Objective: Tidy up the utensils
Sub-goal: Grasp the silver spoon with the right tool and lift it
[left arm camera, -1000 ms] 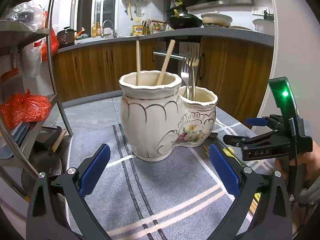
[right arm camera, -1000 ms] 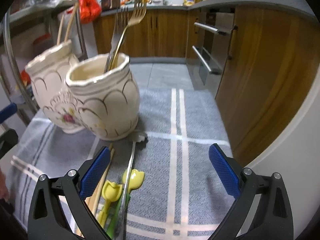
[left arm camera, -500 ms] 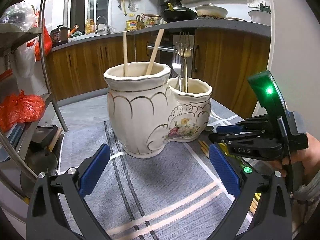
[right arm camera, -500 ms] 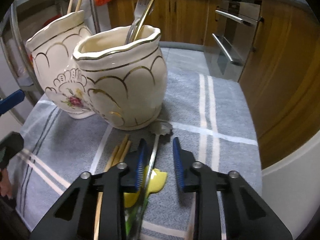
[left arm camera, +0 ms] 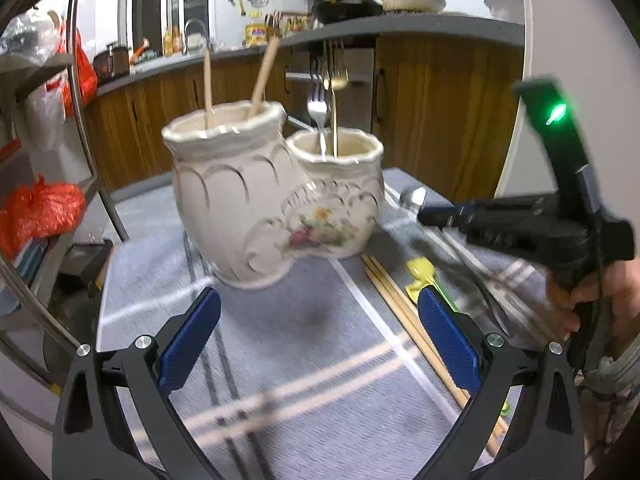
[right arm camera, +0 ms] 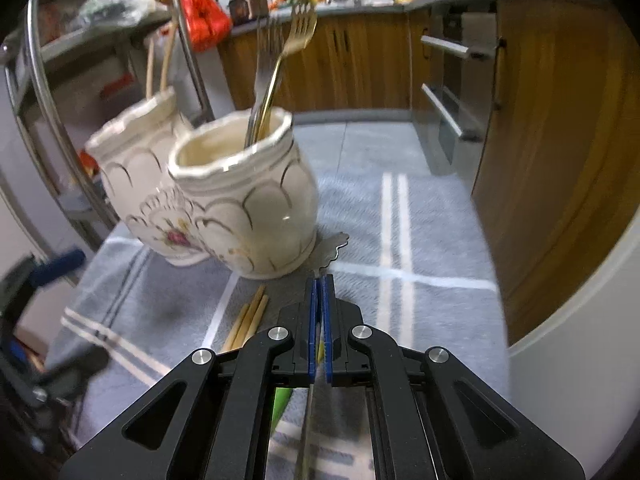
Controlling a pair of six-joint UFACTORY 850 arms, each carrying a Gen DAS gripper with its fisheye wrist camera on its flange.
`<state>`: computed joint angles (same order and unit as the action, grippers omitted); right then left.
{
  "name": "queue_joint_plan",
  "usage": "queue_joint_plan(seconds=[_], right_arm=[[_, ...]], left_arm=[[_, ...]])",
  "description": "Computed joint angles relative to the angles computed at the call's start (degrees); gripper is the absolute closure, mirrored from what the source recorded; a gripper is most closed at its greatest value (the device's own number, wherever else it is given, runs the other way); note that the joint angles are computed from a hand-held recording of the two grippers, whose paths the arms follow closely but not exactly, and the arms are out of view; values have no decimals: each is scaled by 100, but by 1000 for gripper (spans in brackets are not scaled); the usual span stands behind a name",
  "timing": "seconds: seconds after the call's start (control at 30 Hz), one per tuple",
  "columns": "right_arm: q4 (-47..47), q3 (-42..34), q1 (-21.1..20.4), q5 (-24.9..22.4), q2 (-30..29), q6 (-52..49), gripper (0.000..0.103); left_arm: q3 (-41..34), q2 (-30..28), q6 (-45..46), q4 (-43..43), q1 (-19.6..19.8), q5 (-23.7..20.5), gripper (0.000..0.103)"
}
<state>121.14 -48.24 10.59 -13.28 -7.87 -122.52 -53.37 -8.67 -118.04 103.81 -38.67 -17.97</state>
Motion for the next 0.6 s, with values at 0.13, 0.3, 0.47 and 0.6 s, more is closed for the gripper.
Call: queue_joint_plan(seconds=[0.13, 0.3, 0.47, 0.6], right_arm=[[1156, 363, -125, -466, 412, -1255, 100], [2366, 755, -235, -977, 845, -2609, 100], [3253, 1022, -313, -1518, 1107, -3423, 101], [3586, 1130, -282, -1739, 1201, -3763, 101]], left_arm=[[-119, -149, 727, -1015, -51, 195, 14], [-301, -344, 1913, -2469, -131, 387, 32], [-487, -524, 2793, -3371, -293, 179, 43], [-617, -652, 3042, -3616, -424, -254, 47]])
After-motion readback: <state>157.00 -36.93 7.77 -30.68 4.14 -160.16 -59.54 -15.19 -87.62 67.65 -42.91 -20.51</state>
